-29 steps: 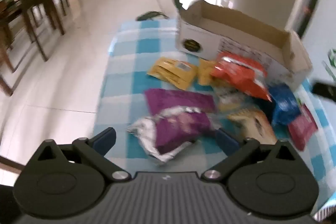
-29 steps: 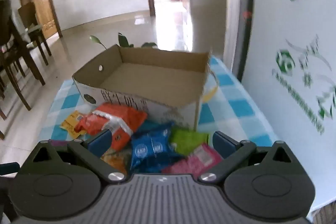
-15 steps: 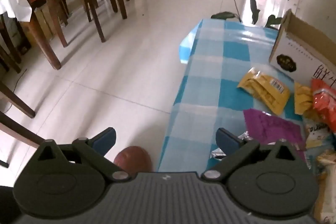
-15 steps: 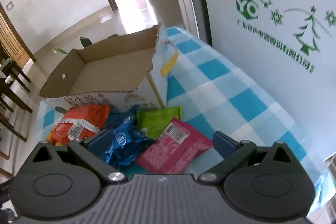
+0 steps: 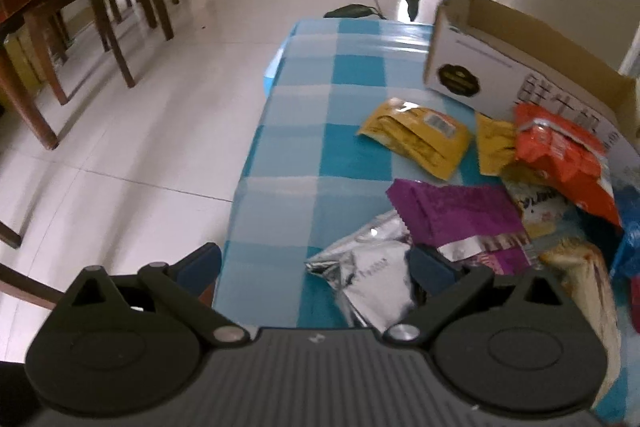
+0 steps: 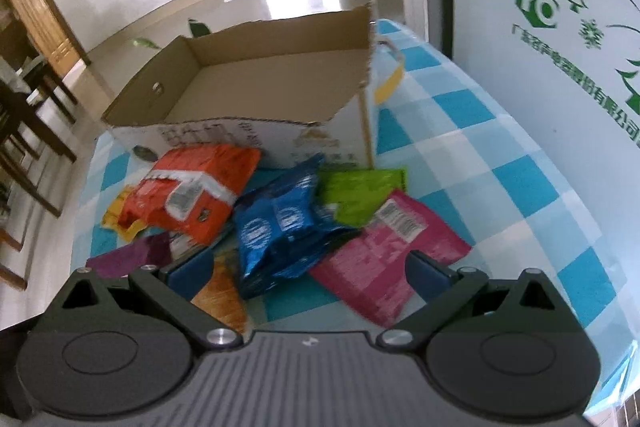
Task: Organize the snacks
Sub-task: 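Move both tools over the snack pile beside the cardboard box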
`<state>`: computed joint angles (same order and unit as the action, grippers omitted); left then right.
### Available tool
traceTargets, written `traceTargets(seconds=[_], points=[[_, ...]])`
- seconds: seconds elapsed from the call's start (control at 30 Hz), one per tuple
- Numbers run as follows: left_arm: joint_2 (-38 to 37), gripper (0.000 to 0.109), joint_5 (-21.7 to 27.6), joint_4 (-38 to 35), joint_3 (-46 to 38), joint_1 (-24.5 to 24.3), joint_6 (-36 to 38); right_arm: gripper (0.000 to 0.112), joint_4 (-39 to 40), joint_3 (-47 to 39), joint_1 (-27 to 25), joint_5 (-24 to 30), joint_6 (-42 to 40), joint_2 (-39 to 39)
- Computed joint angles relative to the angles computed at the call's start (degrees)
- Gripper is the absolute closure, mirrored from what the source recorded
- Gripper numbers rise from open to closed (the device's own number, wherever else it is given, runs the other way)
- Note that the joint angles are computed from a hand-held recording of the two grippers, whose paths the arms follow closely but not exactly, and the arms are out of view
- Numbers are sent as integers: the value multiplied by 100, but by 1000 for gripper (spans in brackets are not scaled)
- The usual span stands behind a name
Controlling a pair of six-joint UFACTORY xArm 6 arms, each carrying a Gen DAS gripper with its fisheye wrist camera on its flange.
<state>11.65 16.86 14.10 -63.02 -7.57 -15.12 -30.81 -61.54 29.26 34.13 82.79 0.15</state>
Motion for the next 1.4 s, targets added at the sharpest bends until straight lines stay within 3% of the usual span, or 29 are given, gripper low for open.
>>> traceTargets(seconds=[0.1,0.2,0.37,0.63,0.77,0.87,1.2,1.4], points=[[-214,9,-92,157,162,11,-123,9,-16,-212,96,193,-174,119],[-429,8,-163,-454,299,-23,486,9,-127,-396,192,399,-338,197],[-720,8,-243,-561,461,-107,927,9,-266,-519,299,751,-469,204],[-948,8,-191,-1076,694,-151,1455,9,-724,-556,585,1280,-113,155],[-1079,8,-275,-770,821,-167,1342,9,-921,-690,729,1582,46,214],[-1108,8,-215,-1120,810,-201,1672,9,-750,-715,726,1525,-41,222],[-1160,8,-67,-1638,782,-266,2086,9,-311,-1287,852,2167,-660,562],[-1146,8,-27,-1394,760,-286,1871,9,-208,-1467,888,2288,-795,685]])
